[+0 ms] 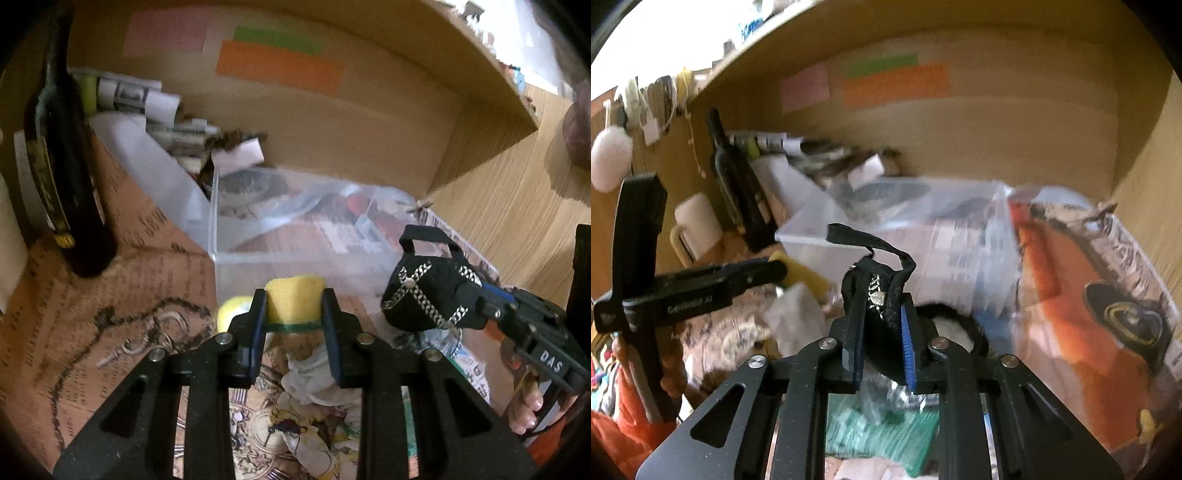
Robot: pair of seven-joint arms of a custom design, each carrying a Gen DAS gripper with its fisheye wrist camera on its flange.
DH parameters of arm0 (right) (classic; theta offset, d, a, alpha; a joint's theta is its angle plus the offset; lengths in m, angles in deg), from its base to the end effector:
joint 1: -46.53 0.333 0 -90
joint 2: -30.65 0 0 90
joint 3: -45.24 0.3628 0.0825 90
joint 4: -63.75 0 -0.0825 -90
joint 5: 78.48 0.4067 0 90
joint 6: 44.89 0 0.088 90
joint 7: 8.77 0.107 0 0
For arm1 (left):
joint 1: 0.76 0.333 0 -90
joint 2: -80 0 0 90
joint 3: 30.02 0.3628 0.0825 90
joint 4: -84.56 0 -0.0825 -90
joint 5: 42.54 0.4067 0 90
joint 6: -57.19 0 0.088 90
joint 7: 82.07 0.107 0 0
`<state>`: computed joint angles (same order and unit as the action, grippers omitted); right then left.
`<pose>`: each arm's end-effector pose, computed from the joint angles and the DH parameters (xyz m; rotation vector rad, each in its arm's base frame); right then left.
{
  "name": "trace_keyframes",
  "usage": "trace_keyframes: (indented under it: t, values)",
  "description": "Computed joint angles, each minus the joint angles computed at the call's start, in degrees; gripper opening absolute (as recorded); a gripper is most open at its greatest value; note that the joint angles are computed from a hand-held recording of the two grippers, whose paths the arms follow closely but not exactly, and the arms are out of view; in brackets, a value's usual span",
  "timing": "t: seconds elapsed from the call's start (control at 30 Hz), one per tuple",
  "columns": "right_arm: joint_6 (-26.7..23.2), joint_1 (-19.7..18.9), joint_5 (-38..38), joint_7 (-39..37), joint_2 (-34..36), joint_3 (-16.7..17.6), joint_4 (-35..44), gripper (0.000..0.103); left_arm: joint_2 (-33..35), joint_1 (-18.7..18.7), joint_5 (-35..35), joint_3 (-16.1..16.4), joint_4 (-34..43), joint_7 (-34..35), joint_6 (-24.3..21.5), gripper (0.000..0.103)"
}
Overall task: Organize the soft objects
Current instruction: 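Carry sponge and eye mask into the clear box while both tools open to release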
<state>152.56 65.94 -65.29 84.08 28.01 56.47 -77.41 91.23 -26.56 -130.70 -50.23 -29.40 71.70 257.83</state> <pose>0.4705 0.2492 0.4671 -1.6985 1.3446 -0.5311 0.5039 -0.3305 0.4677 -1.5997 1.8512 -1.1994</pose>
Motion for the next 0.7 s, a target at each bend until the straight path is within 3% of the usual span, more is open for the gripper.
trace_keyframes:
  t: [0.13,0.33,0.57,0.7]
  values:
    - [2.87,-1.36,10.88,-10.59,-0.48,3.49,1.13,0.013,-1.26,-1.04,7.17,0.71,-1.61,-6.11,3.0,0.028]
    - [7.19,0.11,15.07,-15.72,-0.82,2.75,2.69,0.013,-2.91,-1.9,16.39,2.65,-3.11,-14.76,4.58,0.029]
    - [11.19,1.98,17.32,-20.36,0.97,0.51,6.93,0.013,-1.27,-2.57,12.7,4.31,1.96,-8.09,4.93,0.029]
    - [11.2,3.57,18.35,-23.56,3.23,-1.27,9.88,0.013,0.12,-1.78,5.89,4.87,6.09,-0.32,2.82,0.029]
